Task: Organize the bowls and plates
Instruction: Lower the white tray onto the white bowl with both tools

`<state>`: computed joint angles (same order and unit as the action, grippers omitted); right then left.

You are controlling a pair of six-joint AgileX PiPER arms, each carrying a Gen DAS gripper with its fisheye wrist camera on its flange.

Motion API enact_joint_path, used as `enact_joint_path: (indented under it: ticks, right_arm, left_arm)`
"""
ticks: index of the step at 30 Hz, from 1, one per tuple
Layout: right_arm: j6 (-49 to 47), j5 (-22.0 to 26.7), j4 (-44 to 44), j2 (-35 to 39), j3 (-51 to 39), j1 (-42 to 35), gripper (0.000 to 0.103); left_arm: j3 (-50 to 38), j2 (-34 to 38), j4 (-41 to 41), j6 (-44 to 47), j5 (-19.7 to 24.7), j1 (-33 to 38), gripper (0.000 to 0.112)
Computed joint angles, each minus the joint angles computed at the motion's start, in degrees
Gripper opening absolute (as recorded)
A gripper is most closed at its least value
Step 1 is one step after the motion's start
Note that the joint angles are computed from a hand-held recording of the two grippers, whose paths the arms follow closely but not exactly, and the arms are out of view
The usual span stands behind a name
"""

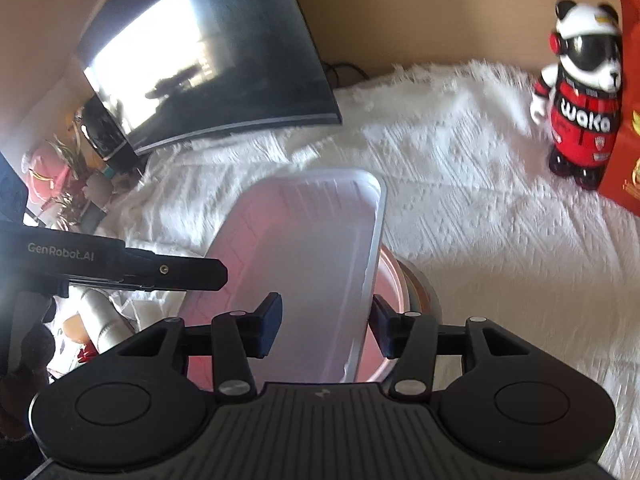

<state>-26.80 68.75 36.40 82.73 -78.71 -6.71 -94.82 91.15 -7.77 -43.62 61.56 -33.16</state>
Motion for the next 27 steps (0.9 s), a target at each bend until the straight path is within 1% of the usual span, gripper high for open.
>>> enact_joint_path:
  ticks: [3, 8, 14, 20, 27]
  right_arm:
    - [-0.07, -0.73, -0.56, -0.26, 0.98, 0.42, 0.049]
    - [-0.72, -0.38, -0.02, -0.06, 0.85, -0.05, 0.049]
    - [-1.12, -0.83, -0.02, -0.26, 1.08, 0.05, 0.049]
    - [-0.58, -1.47, -0.10, -0.65, 0.58, 0.25, 0.049]
    - [0.46, -2.20, -0.63, -0.95, -0.68, 0.71, 0.049]
  left_arm:
    - [1.38, 0.38, -0.77, 0.13, -0.46, 0.30, 0.026]
    - [3.10, -0.68, -1.69, 0.05, -1.83, 0.92, 0.025]
    - [3.94, -1.74, -2.10, -0.21, -2.43, 1.08, 0.025]
    - [3.41, -2.60, -1.95, -0.01, -2.62, 1.03, 0.025]
    - [1.68, -1.91, -2.43, 0.90, -2.38, 1.72, 0.026]
